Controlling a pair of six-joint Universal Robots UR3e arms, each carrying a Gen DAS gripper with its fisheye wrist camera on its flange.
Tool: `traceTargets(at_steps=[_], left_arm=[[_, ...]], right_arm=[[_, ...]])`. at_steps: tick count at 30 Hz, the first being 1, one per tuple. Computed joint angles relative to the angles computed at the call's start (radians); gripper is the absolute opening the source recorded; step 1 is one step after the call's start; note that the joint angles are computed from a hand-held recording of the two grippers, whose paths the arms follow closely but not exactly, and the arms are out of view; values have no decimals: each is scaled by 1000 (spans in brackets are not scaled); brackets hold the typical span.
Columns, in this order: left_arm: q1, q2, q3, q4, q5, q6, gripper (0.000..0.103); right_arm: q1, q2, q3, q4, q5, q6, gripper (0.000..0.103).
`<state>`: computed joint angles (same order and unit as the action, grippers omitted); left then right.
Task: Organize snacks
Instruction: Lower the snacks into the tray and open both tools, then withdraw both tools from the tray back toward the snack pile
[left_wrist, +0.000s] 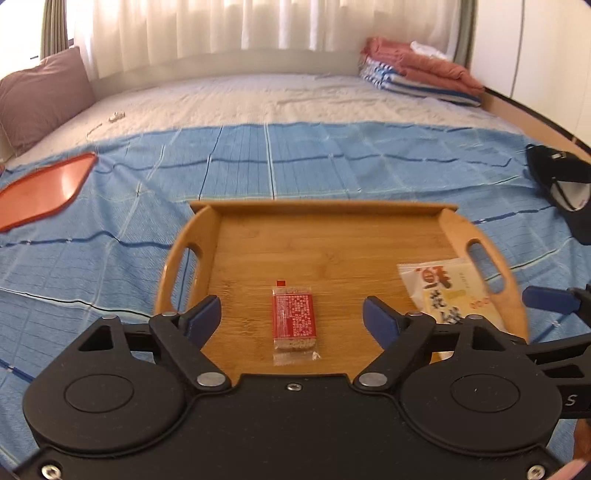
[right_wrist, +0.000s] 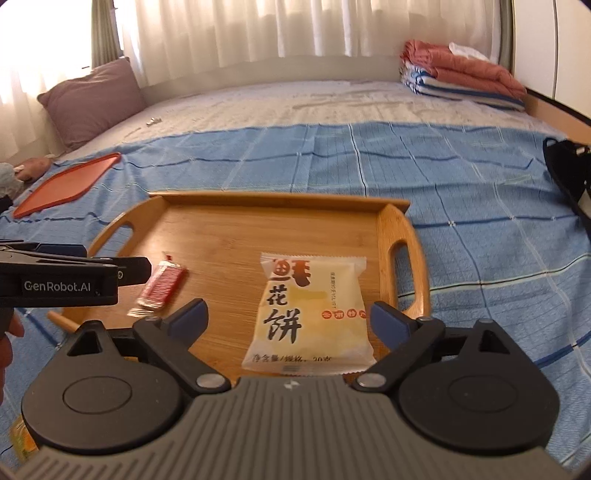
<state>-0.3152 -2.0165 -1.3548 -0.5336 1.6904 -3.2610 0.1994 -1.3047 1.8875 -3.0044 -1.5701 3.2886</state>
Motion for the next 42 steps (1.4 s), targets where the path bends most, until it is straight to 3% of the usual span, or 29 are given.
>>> traceTargets(at_steps=[12,19,29,42], left_arm=[[-30,401,-370,86,-10,55,93],[-25,637,-540,57,-55,38,95],[-23,945,-781,56,-64,30,97],[-220,1095,-979,109,104,-4,97]], right_arm=[[51,-346,214,37,-6,10,103],[87,-491,314,64,-22,51,103],[237,-588,452,12,-155,75,103],[402,-582,584,-73,-295,114,103]])
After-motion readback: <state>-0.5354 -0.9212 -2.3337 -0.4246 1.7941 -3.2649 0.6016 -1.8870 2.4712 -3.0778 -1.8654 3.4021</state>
